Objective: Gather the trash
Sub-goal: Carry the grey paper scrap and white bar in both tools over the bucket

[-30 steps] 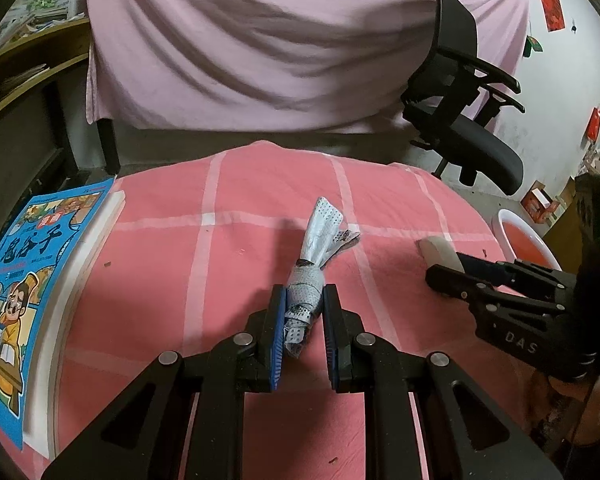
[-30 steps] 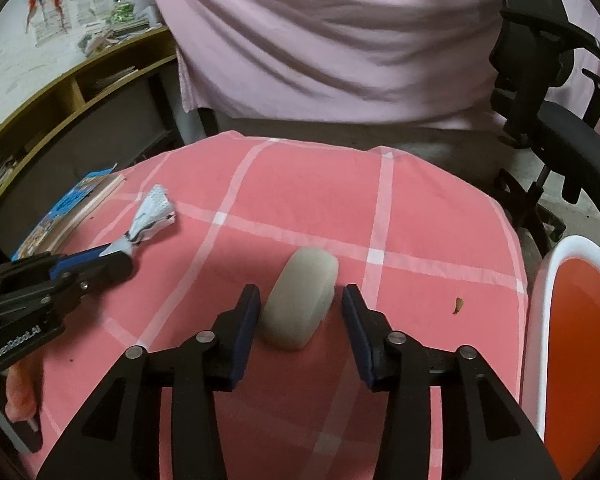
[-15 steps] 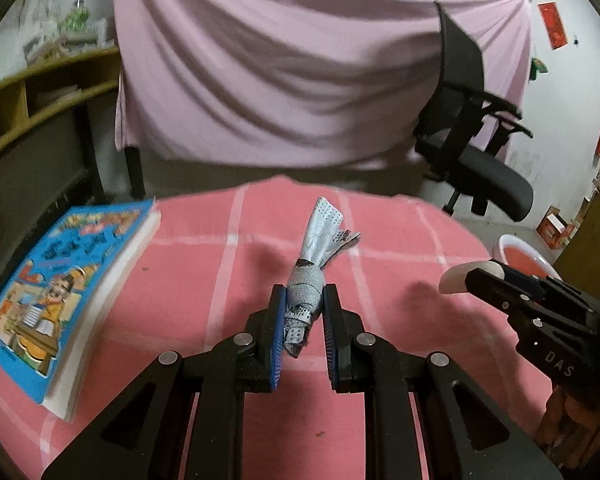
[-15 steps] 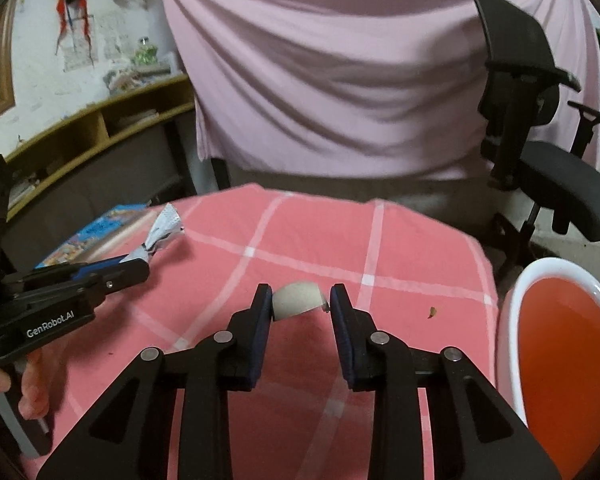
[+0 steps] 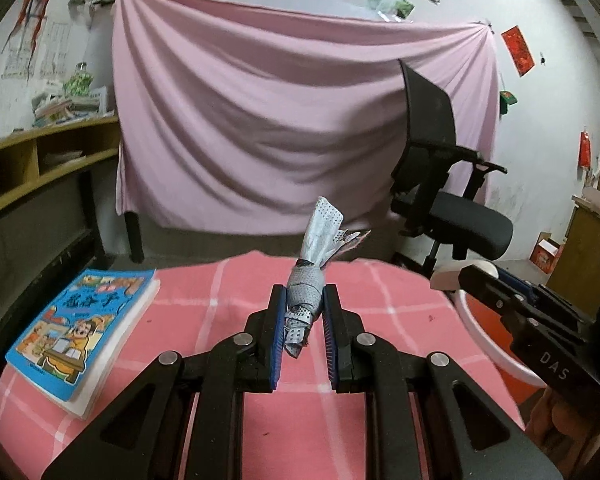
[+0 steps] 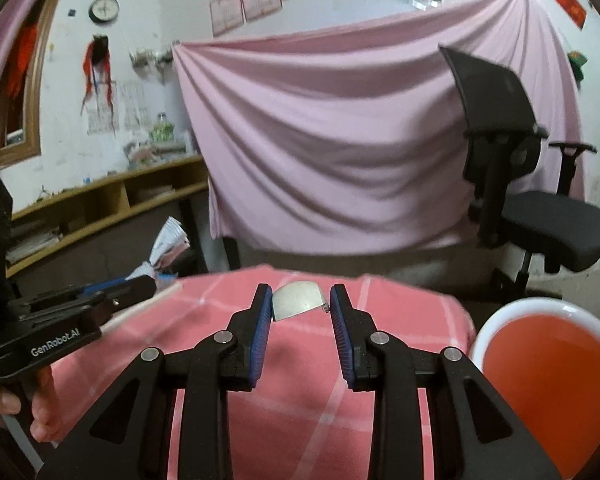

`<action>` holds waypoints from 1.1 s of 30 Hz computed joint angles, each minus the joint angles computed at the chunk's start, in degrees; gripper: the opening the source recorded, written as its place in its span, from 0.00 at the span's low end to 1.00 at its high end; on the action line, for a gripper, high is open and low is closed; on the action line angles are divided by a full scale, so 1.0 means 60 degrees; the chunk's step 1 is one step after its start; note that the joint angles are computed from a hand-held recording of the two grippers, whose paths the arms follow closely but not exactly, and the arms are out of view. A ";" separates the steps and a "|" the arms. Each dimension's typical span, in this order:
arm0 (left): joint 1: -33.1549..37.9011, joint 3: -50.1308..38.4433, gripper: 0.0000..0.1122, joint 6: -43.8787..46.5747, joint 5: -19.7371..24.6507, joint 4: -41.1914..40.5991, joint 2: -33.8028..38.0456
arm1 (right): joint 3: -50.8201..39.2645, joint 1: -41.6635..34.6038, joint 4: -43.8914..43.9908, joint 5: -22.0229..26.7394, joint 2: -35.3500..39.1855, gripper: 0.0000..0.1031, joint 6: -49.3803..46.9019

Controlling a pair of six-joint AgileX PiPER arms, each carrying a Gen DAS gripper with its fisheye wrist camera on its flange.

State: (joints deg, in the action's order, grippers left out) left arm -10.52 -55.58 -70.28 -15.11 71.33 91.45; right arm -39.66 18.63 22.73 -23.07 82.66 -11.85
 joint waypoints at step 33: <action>-0.4277 -0.2357 0.13 -0.0328 0.1834 0.0104 0.0313 | 0.2275 -0.4178 -0.2626 -0.0461 -0.3636 0.27 0.3136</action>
